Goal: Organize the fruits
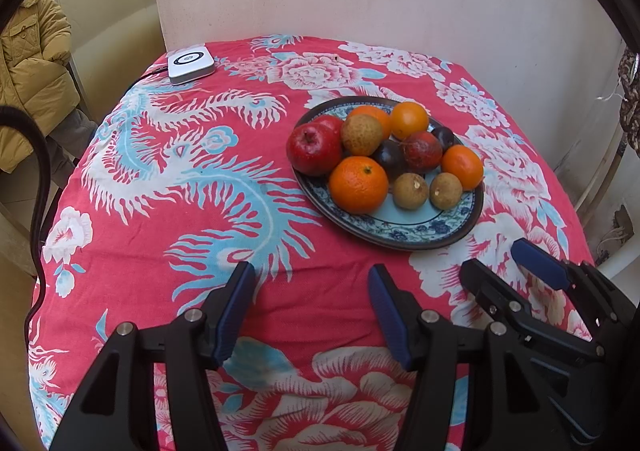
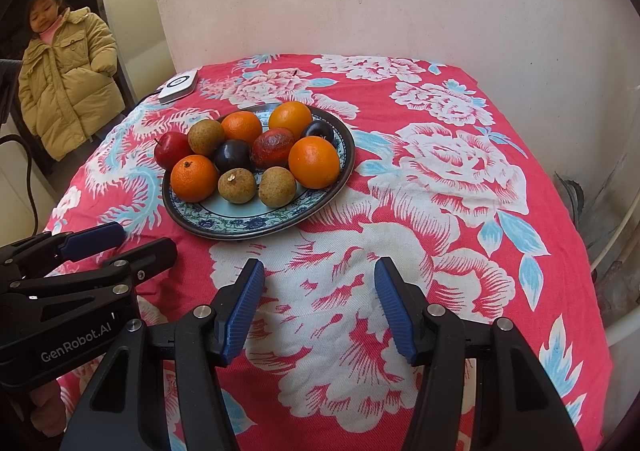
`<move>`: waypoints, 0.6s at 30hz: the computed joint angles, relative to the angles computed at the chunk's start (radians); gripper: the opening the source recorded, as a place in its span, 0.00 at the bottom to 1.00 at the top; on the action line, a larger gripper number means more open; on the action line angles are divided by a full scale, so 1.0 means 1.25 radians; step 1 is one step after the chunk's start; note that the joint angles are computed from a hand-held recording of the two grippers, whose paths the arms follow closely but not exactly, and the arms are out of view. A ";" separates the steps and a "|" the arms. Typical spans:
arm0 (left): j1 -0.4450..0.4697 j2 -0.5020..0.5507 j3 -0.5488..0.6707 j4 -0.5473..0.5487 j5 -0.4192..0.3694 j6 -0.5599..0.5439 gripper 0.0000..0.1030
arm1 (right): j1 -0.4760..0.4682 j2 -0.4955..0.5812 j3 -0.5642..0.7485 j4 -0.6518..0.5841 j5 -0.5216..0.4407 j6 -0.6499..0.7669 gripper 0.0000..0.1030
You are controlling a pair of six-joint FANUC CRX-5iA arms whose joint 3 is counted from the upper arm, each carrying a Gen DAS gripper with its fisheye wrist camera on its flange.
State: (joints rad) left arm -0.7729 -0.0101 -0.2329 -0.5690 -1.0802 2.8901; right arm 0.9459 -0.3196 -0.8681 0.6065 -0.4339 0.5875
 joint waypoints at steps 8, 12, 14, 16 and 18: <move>0.000 0.000 0.000 0.000 0.000 0.001 0.60 | 0.000 0.001 0.001 0.000 -0.001 0.000 0.57; -0.002 0.004 0.005 0.000 -0.003 0.001 0.60 | 0.001 0.001 0.001 0.001 -0.001 0.000 0.58; 0.000 0.001 0.001 0.002 -0.002 0.000 0.60 | 0.001 0.001 0.001 0.001 -0.001 -0.001 0.58; 0.001 -0.003 -0.004 0.002 -0.002 0.000 0.60 | 0.001 0.001 0.001 0.001 -0.001 -0.002 0.58; 0.002 -0.004 -0.006 0.003 -0.002 0.000 0.60 | 0.001 0.002 0.001 0.002 -0.001 -0.002 0.58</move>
